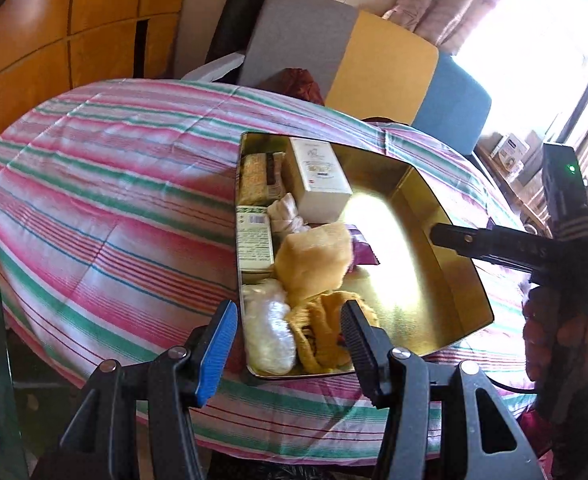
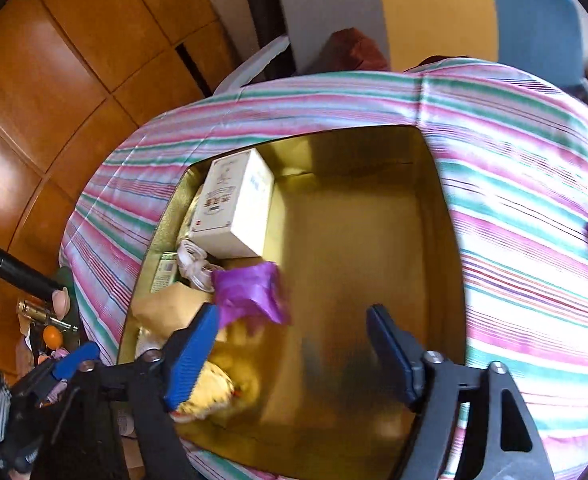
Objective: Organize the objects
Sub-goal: 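Carry the purple packet into the tray and release it with the right gripper, then move both grippers back toward the remaining items on the cloth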
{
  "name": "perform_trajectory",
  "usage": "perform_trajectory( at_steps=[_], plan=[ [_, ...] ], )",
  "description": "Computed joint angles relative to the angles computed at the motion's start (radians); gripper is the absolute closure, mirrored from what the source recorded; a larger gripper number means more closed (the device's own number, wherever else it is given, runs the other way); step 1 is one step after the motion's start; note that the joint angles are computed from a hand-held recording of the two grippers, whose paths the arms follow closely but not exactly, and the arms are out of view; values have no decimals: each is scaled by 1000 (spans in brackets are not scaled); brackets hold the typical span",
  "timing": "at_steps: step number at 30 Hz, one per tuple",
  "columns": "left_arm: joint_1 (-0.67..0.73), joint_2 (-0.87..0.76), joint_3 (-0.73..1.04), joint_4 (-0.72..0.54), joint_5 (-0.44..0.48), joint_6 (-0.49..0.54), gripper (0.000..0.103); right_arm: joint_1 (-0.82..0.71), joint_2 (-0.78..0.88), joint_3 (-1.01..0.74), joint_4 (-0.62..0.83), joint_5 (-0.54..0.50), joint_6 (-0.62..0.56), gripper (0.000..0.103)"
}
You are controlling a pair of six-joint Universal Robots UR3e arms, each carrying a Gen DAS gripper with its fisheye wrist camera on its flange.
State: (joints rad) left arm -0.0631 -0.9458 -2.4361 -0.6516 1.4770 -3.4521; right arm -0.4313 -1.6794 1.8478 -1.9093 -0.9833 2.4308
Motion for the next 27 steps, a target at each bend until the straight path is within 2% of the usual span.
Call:
perform_trajectory(
  at_steps=[7,14,21,27],
  plan=[
    [-140,-116,77,47,101,-37,48,-176,-85,38,99,27,-134,21],
    [-226,-220,143,72,141,-50,48,-352,-82,20,144,43,-218,21],
    [-320,-346,244,88,184,-58,48,-497,9,-86,127,50,-225,21],
    [-384,-458,351,83,209,-59,48,-579,148,-218,32,49,-156,19]
  ],
)
